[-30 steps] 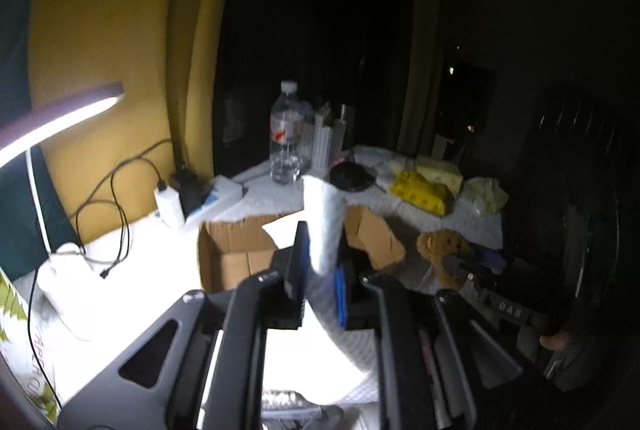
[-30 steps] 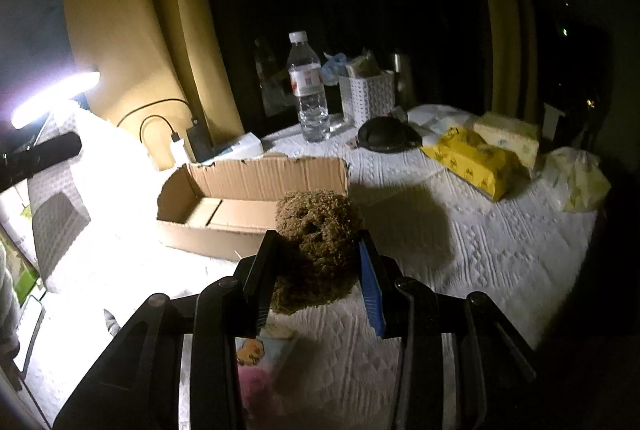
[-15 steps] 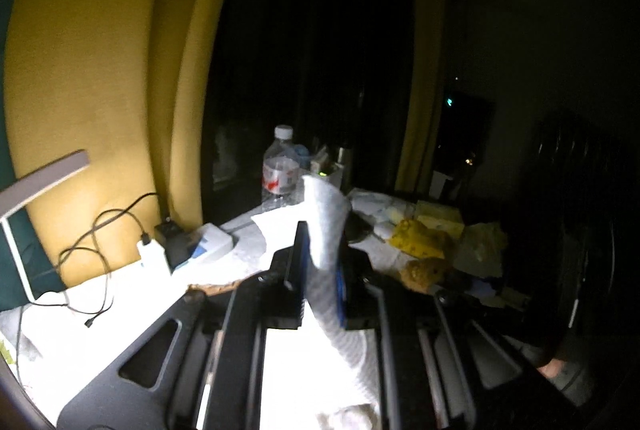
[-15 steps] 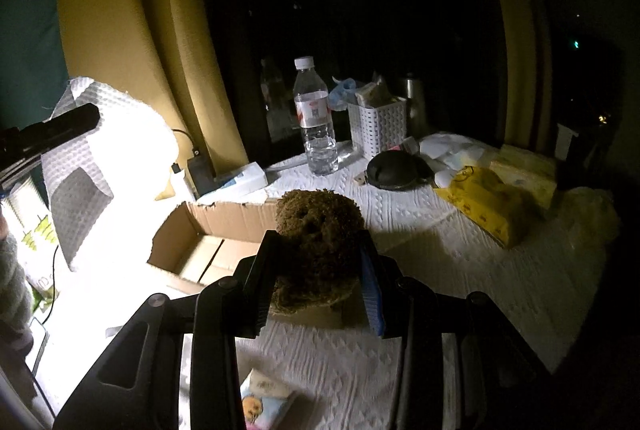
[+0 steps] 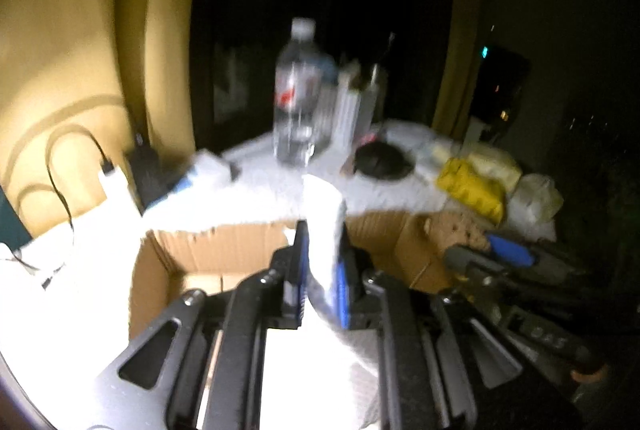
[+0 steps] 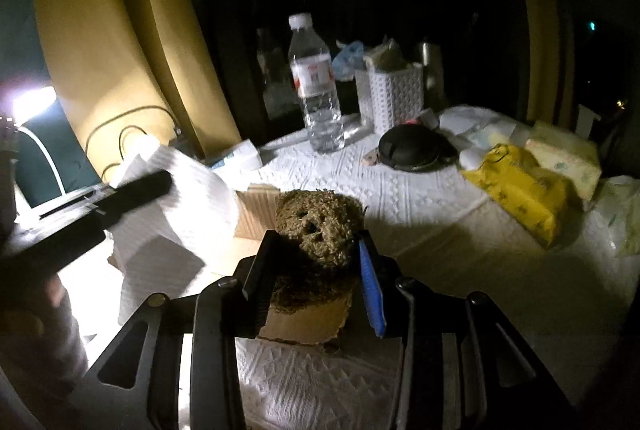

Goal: Organize soft objects
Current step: 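Carry teddy bear into box, open right tool while left tool carries towel, then lower the white towel into the box and open the left tool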

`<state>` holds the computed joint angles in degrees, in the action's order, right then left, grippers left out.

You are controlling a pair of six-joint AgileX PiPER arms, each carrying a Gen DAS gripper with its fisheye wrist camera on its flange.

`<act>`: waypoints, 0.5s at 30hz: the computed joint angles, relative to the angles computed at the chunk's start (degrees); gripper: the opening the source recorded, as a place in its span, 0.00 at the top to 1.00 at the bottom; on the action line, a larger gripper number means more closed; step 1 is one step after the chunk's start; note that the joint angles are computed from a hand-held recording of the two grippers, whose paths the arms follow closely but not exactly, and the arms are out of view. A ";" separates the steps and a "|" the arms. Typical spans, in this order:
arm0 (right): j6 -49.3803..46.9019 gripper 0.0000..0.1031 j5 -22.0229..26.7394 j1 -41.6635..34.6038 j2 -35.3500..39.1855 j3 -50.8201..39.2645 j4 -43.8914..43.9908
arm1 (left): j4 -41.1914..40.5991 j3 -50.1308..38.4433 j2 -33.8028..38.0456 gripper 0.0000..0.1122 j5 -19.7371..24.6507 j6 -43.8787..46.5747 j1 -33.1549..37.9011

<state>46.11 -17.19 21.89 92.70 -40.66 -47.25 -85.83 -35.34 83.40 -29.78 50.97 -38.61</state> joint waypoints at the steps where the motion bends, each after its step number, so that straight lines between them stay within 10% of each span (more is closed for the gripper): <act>1: -0.21 0.60 -0.09 0.11 0.43 -0.04 0.15 | -1.11 -0.82 1.72 0.88 0.86 0.75 1.05; 5: -2.62 0.60 0.23 1.24 2.82 -1.02 2.61 | -0.45 -2.28 5.17 0.71 3.04 0.22 2.97; 8: -3.35 0.54 0.93 1.78 3.16 -1.30 3.76 | 1.64 -1.26 3.95 0.37 3.82 -3.09 3.33; 15: -8.36 0.47 2.33 3.24 0.68 0.52 9.32 | -6.62 0.73 -2.64 0.33 -1.21 3.40 -1.16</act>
<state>37.75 -14.86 25.13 93.38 -40.14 -37.93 -92.44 -34.60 80.77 -30.99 54.37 -39.78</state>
